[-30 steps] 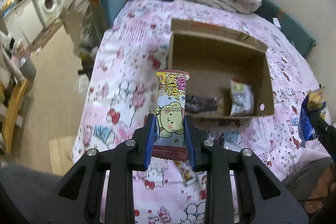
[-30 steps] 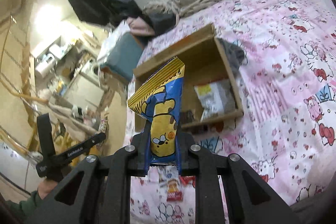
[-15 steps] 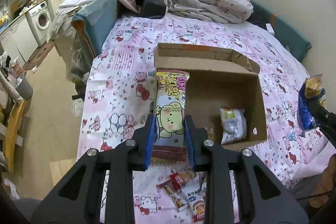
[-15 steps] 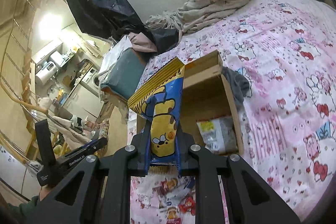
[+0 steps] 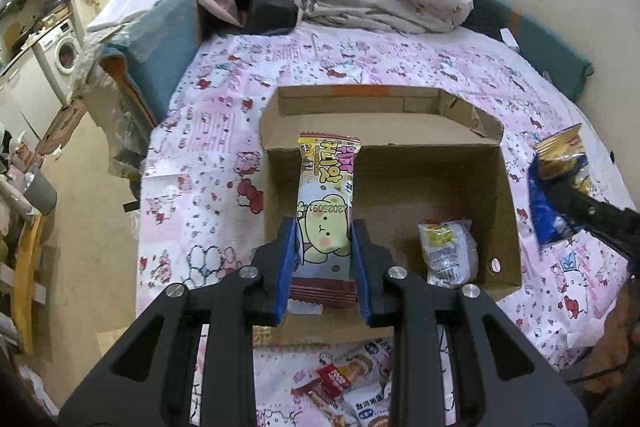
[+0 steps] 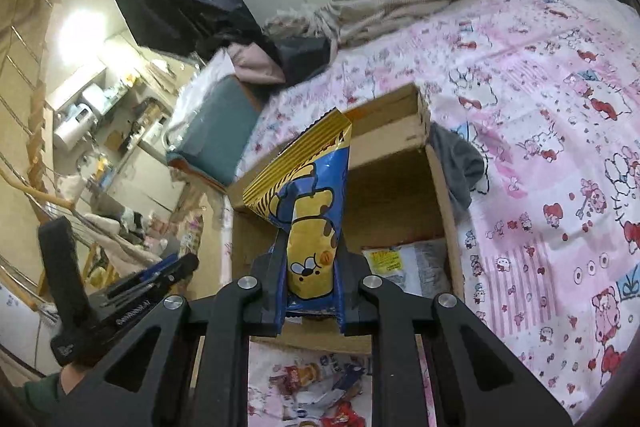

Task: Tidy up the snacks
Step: 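Carry both snacks over the box and open both grippers to drop them inside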

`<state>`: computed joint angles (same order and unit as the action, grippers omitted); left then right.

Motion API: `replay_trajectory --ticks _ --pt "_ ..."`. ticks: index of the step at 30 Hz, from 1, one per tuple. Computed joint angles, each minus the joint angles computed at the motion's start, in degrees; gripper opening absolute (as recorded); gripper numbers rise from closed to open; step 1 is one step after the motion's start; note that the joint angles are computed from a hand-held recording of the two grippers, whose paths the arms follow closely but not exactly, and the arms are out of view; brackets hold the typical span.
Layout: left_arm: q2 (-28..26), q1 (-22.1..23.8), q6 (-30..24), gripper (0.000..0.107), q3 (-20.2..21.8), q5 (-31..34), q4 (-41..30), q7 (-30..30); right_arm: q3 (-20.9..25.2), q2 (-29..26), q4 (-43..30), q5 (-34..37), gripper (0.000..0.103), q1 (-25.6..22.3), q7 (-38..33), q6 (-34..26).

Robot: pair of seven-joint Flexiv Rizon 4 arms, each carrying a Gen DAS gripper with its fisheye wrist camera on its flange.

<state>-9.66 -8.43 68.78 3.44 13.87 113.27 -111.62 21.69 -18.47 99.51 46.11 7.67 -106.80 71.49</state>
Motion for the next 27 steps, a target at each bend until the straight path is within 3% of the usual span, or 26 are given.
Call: replay_trajectory --ticks 3,11,15,27 --pt "-3.12 1.39 0.76 0.023 -1.66 -5.12 0.07 4.52 -1.31 -2.26 -0.2 -2.89 0.019 1.57 2.12 1.14" --pt "-8.49 -2.01 1.56 0.023 1.9 -2.28 -2.25 2.34 -0.97 -6.66 0.98 -11.71 0.019 2.1 9.56 2.36" --pt "-9.12 -1.54 1.46 0.023 1.32 -4.11 -2.31 3.86 -0.26 -7.99 1.0 -15.18 0.02 1.9 11.66 2.47" --pt "-9.57 -2.05 2.11 0.026 1.54 -5.27 -2.19 5.19 2.96 -9.61 -0.29 -16.38 0.024 -0.66 12.5 1.87"
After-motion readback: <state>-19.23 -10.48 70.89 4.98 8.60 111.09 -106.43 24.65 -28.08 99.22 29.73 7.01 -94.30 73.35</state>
